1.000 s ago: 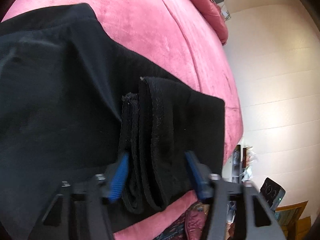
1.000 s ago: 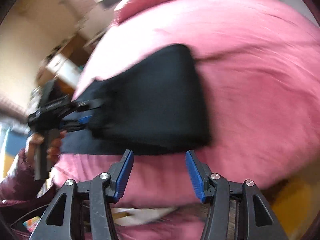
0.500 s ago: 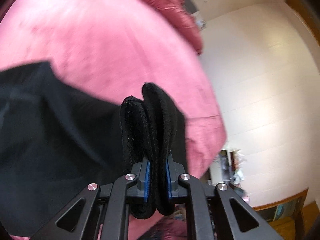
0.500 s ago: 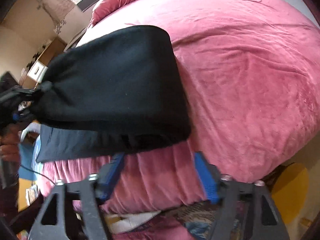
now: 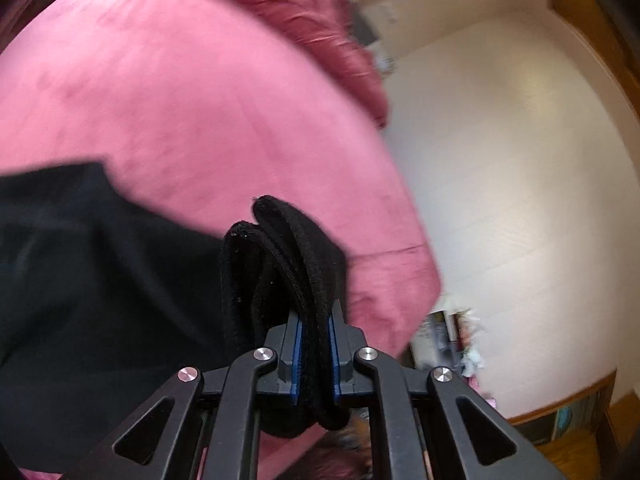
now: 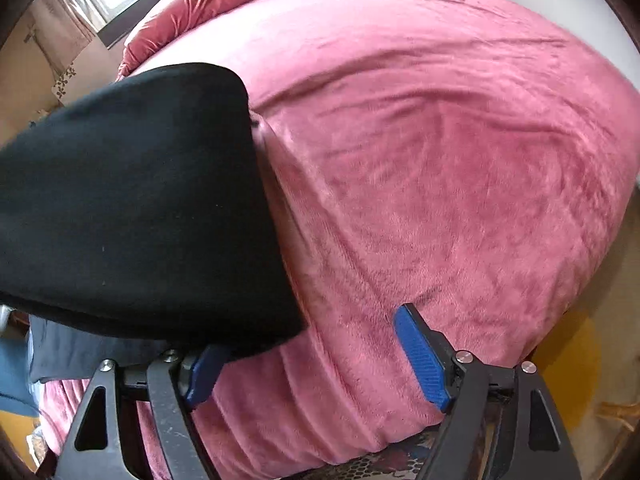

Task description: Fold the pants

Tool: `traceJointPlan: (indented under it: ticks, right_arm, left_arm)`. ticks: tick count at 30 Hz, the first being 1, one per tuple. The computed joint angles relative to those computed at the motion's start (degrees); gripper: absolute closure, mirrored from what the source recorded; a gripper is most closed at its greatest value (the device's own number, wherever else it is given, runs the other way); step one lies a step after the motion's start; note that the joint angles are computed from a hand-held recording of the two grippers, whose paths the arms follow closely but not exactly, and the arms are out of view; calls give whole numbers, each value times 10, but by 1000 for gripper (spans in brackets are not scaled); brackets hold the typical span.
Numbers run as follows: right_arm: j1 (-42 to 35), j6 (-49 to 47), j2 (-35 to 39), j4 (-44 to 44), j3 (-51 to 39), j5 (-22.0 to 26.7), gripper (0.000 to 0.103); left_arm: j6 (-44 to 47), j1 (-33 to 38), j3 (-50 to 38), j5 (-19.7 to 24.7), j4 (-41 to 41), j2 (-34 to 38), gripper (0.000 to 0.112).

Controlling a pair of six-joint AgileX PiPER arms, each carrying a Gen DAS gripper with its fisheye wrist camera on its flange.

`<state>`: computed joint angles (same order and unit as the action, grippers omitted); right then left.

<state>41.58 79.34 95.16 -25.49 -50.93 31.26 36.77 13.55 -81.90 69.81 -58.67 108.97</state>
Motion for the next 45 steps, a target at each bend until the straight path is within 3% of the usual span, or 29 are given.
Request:
traceJointPlan:
  ticks: [1,5,9,13,18,21,25,32,39,42,45]
  right_arm:
    - [0,-3,5,1,-5,2,23]
    - [-3,-30,21,12,-26,8,21]
    - [-8,-136,8,70,-44,46,20]
    - [3,-243,-33,109,-50,118,21]
    - [7,-284,-82,106,-73,133,35]
    - [5,-309,-55,106,-133,102,56]
    - [-9,-369,23,130,-242,88,63]
    - [-35,-376,148,124,-395,141,63]
    - [-74,-427,206,187,-435,134,61]
    - [-83,-452,225,212,-428,122,61]
    - [-86,-439,233,215,-402,81,61]
  left_arm:
    - [2,-4,15,-26,23,8,102]
    - [-18,-10,28,-61,84,58,102]
    - [8,-26,70,-106,98,51,101]
    - [8,-24,47,-99,98,59,97]
    - [12,-7,32,-82,94,68,94]
    - [38,3,91,-108,80,30,90]
    - [63,11,122,-144,53,-16,90]
    - [65,-26,77,-165,37,-19,90]
    - [-5,-72,62,-174,125,32,92]
    - [28,-70,105,-216,102,24,101]
    - [30,-64,106,-218,82,36,105]
